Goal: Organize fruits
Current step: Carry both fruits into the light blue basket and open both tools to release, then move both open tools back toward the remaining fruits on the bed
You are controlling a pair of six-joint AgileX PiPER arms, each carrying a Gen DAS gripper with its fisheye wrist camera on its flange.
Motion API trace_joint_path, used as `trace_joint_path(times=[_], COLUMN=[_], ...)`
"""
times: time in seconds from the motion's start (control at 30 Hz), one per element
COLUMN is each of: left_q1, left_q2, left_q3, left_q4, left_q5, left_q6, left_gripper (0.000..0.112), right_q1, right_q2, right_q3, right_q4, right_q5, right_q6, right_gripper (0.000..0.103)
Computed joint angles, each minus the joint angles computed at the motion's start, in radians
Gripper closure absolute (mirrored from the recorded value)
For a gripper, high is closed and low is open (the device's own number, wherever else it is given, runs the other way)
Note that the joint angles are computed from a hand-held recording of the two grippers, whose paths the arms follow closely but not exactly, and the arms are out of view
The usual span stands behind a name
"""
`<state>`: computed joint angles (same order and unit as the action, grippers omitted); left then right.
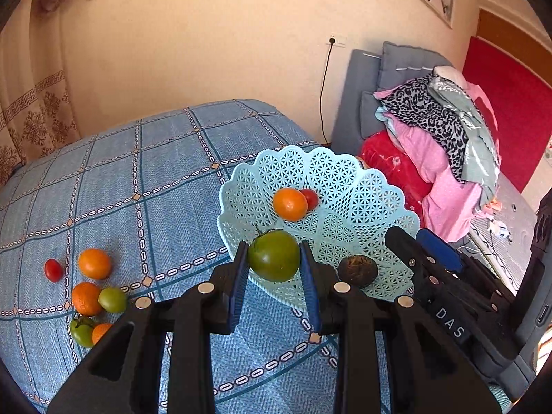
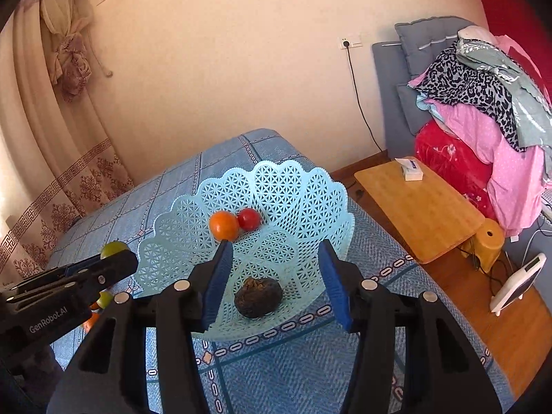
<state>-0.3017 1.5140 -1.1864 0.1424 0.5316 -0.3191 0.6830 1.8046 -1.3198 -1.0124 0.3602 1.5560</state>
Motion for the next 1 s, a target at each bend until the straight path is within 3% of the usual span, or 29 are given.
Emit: trace_joint_path(times=[0.33, 0.4, 0.47, 0.67, 1.0], left_q1=[-0.002, 0.003, 0.001, 0.021, 0.051], left_q2=[0.063, 0.062, 0.053, 0.040, -0.011], left_q3=[-0.046, -0.040, -0.026, -0.012, 0.042], left_q4=[-0.029, -0.025, 0.023, 0.047, 0.143], left_q5=[0.019, 0.008, -0.007, -0.010, -0.024], left_q6=[0.032, 0.023, -0.024, -0.053, -0.158], left_gripper=[0.081, 0.058, 0.052, 0.051, 0.034], right_q1=[-0.008, -0.007, -0.006, 0.002, 0.026], right_q2=[0.004, 0.002, 0.002, 0.002, -0.006], right_q3=[-0.003, -0.001, -0.001, -0.002, 0.001], right_q4=[0.007, 0.003, -0.002, -0.007, -0.021], right_q5=[-0.013, -0.014, -0.014, -0.011, 0.007], right_q6=[-0.011, -0.006, 0.000, 0.002, 0.021], right_gripper=[0.045, 0.044, 0.043, 0.043, 0.043])
